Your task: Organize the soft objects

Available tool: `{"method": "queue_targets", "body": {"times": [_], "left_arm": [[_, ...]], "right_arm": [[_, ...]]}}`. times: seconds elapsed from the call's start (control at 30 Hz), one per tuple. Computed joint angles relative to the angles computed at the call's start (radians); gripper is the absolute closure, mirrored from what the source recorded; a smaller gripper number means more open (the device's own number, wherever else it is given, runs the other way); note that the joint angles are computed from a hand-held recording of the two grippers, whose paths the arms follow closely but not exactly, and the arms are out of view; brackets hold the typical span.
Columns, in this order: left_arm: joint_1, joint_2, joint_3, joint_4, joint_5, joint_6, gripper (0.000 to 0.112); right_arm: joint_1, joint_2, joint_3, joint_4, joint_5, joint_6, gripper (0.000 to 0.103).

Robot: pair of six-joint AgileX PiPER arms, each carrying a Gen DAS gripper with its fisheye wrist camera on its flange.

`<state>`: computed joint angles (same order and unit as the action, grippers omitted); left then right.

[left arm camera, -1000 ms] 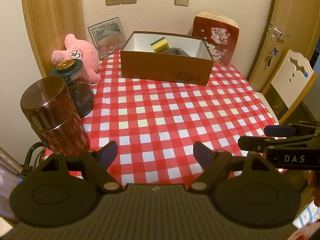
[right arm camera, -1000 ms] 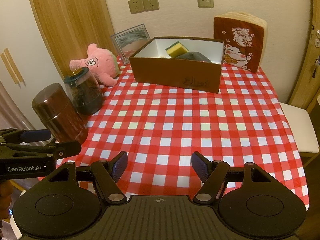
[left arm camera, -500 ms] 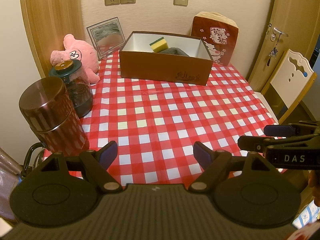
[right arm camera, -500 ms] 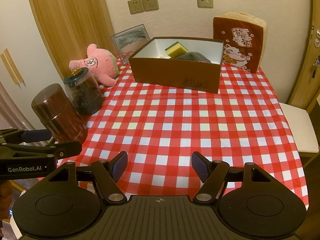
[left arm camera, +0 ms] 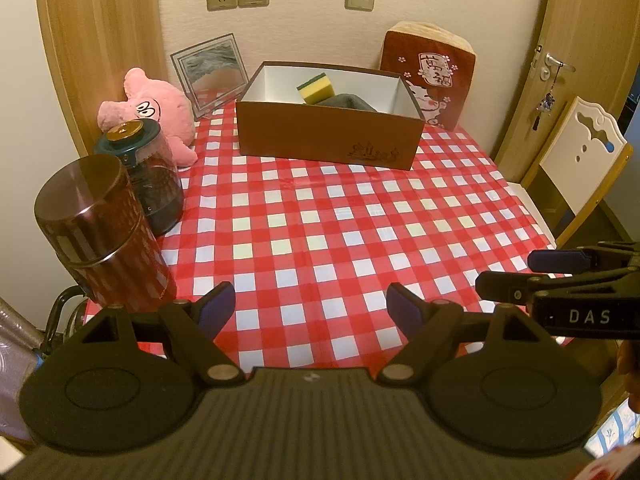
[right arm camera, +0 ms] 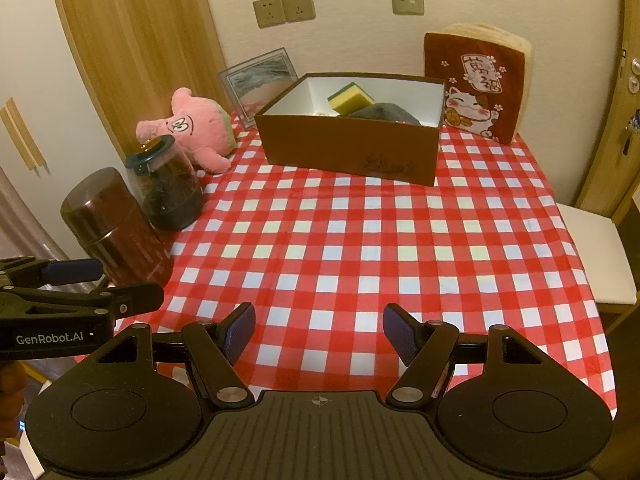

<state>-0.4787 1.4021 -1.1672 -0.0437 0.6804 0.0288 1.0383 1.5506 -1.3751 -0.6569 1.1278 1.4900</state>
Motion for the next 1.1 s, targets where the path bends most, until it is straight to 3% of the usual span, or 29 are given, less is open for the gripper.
{"method": "queue_targets", "body": {"times": [1.1], "left_arm": [[-0.009, 0.003, -0.003, 0.011, 0.003, -0.014, 0.031]], "right_arm": [[-0.009, -0.006, 0.011, 0.006, -0.008, -0.004, 0.033]]}}
